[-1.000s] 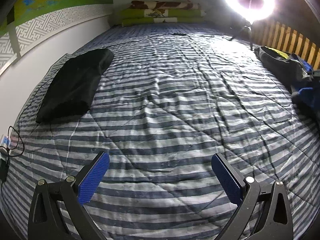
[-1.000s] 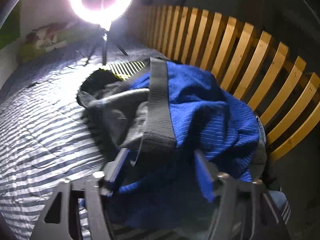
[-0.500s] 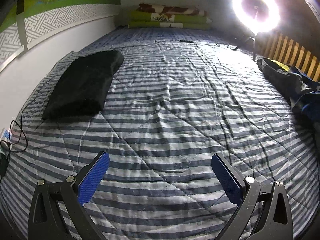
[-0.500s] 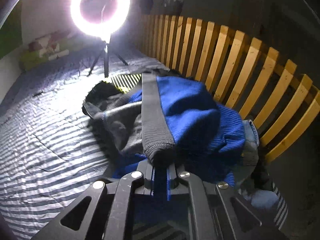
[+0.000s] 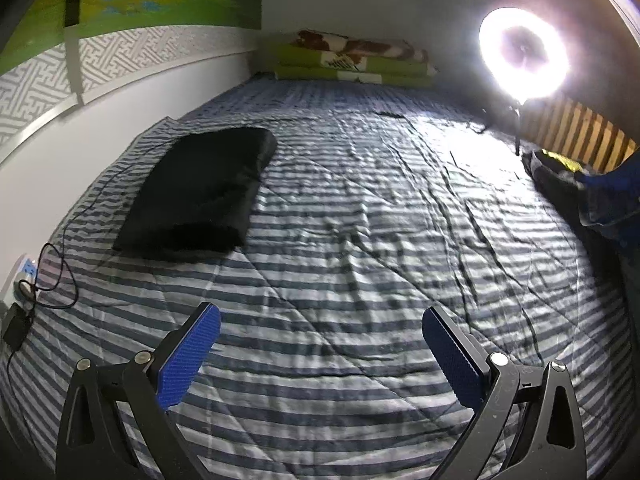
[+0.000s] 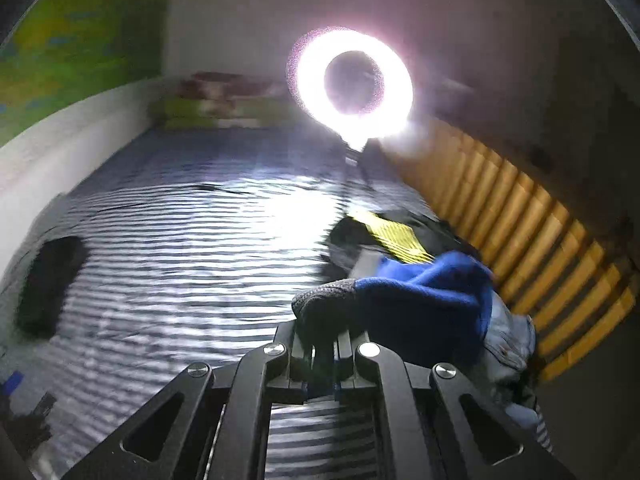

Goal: Fold small clothes
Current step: 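Lift the blue briefs with the right tool and carry them toward the left tool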

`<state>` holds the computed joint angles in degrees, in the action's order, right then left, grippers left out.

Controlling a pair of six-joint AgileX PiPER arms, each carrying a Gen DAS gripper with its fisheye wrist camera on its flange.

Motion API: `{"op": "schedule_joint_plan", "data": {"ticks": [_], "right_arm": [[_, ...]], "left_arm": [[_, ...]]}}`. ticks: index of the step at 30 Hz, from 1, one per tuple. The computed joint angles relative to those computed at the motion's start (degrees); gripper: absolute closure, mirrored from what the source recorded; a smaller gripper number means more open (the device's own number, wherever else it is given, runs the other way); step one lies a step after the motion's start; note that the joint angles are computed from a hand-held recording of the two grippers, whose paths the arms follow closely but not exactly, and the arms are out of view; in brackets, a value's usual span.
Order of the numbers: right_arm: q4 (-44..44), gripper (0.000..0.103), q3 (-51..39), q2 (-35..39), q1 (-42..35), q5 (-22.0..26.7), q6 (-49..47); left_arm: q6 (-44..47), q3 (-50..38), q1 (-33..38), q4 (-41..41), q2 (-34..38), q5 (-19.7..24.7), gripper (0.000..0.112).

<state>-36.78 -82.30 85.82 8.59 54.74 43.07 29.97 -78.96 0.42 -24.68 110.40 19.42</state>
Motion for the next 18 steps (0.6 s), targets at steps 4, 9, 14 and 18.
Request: {"op": "schedule_joint_plan", "data": {"ticks": [4, 9, 14, 18], "right_arm": [[1.47, 0.096, -4.97, -0.92, 9.35, 4.19, -2.80], [5.27, 0.097, -9.55, -3.42, 17.76, 7.08, -6.41], [9.01, 0.097, -9.04, -7.07, 20.89, 6.94, -10.01], [13.69, 0.097, 0.03, -10.97, 16.34, 1.73, -12.25]], "left_arm": [[1.93, 1.78, 2.52, -2.00, -2.23, -2.33, 0.010], [5.00, 5.47, 7.66, -5.64, -6.77, -4.98, 0.010], [15.03, 9.69, 13.39, -14.28, -12.64, -4.99, 0.010], [20.07, 11.73, 14.71, -11.92, -16.67, -1.76, 0.010]]}}
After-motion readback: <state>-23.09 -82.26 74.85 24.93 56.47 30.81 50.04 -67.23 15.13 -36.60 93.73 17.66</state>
